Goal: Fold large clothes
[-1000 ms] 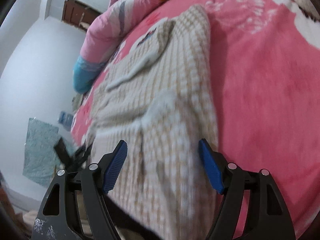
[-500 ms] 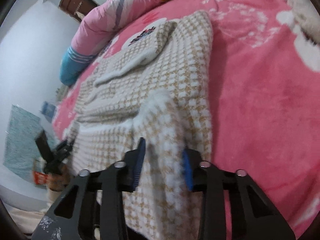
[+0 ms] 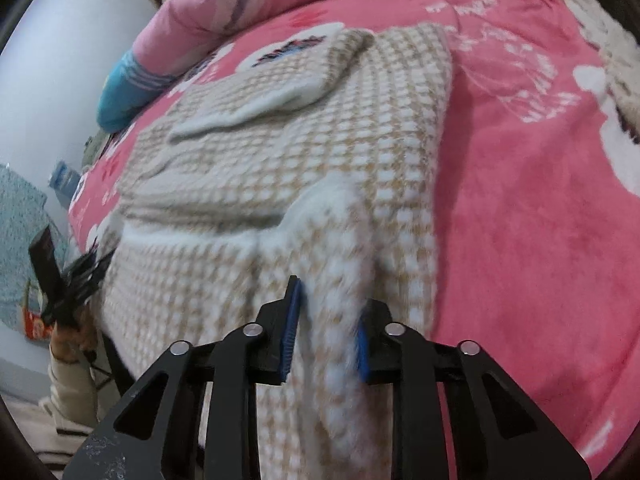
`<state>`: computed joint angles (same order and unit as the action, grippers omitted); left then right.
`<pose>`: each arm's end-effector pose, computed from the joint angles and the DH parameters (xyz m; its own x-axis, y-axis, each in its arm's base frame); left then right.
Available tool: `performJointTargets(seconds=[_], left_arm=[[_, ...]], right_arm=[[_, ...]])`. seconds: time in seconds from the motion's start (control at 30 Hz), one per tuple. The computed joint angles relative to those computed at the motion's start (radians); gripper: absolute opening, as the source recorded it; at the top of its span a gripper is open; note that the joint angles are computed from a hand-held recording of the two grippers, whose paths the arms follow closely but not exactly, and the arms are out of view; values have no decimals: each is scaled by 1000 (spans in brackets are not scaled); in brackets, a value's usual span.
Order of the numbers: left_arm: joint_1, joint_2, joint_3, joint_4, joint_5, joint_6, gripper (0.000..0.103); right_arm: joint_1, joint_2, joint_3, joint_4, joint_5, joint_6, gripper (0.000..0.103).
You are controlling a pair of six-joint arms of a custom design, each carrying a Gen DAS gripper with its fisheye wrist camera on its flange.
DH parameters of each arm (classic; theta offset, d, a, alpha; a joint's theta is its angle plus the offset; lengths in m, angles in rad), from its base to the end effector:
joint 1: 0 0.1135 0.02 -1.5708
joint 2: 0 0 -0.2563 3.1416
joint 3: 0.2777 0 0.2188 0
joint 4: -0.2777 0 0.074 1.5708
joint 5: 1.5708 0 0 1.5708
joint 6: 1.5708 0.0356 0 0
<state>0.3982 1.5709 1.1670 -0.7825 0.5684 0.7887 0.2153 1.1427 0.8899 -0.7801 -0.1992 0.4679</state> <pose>0.2619 0.0894 0.2458 -0.7020 0.3533 -0.6183 0.5070 0.8577 -0.0856 0.1823 0.0471 0.2586 -0.8879 0.2584 -0.3806 0.1031 0.9181 0.3827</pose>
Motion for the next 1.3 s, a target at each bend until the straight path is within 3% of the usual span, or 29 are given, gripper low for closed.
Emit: performJointTargets(seconds=[0.1,0.23,0.33,0.67,1.07,1.3], left_arm=[[3,-1,1,-5,6,0,39],[4,-6,-5,1,7,5,39],[6,-6,-5,1,10,10,39],[14,3,-9,6,34,7,39],[22,40,32,-35,68,-3,39],[36,59,49,-55,90,12,39]], right_arm=[[58,-26,8,-17,46,27,13],[228,-40,77,-108,204,85,12],[261,17,116,-142,277,105,12],[323,278,269,-191,387,204,18],[412,429,409,-273,467,348,21],[418,463,456,-324,481,354,21]])
